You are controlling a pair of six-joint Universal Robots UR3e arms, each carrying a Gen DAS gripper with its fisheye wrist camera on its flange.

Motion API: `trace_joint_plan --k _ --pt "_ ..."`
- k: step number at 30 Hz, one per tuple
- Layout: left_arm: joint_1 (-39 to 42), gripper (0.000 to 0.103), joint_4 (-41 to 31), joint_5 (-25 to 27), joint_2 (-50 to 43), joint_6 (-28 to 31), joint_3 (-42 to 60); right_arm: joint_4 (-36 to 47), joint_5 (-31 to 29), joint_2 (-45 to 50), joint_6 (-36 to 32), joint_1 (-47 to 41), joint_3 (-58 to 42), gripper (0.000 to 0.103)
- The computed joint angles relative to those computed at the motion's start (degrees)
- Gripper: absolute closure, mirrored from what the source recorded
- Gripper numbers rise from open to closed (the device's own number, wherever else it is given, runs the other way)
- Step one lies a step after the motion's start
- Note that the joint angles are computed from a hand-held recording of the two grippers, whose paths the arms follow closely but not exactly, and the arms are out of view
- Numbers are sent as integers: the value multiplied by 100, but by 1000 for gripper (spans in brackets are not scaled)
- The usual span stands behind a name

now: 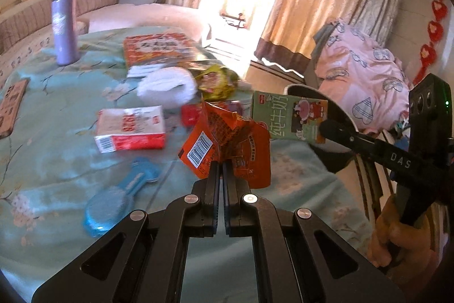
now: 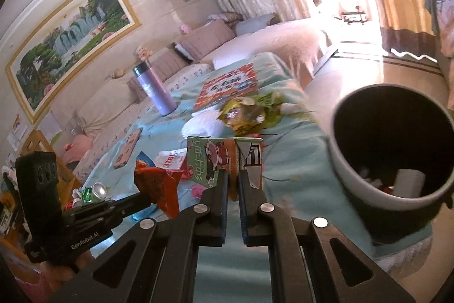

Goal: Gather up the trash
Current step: 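Carry the bag and juice box over the bin and open both tools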

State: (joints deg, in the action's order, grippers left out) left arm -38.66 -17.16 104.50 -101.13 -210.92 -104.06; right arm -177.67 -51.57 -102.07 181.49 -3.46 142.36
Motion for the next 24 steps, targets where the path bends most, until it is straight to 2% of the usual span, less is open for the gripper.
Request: trace_joint_plan --k 6,15,24 --pt "-231 101 -240 8 -534 87 820 994 494 -1126 -544 -1016 539 96" --pt "-453 101 -657 -13 -1209 182 1918 3328 1225 -2993 -1680 -2484 868 96" --pt "-549 101 -1207 -115 -1961 362 3222 5330 1657 -4049 -2726 -3612 756 96"
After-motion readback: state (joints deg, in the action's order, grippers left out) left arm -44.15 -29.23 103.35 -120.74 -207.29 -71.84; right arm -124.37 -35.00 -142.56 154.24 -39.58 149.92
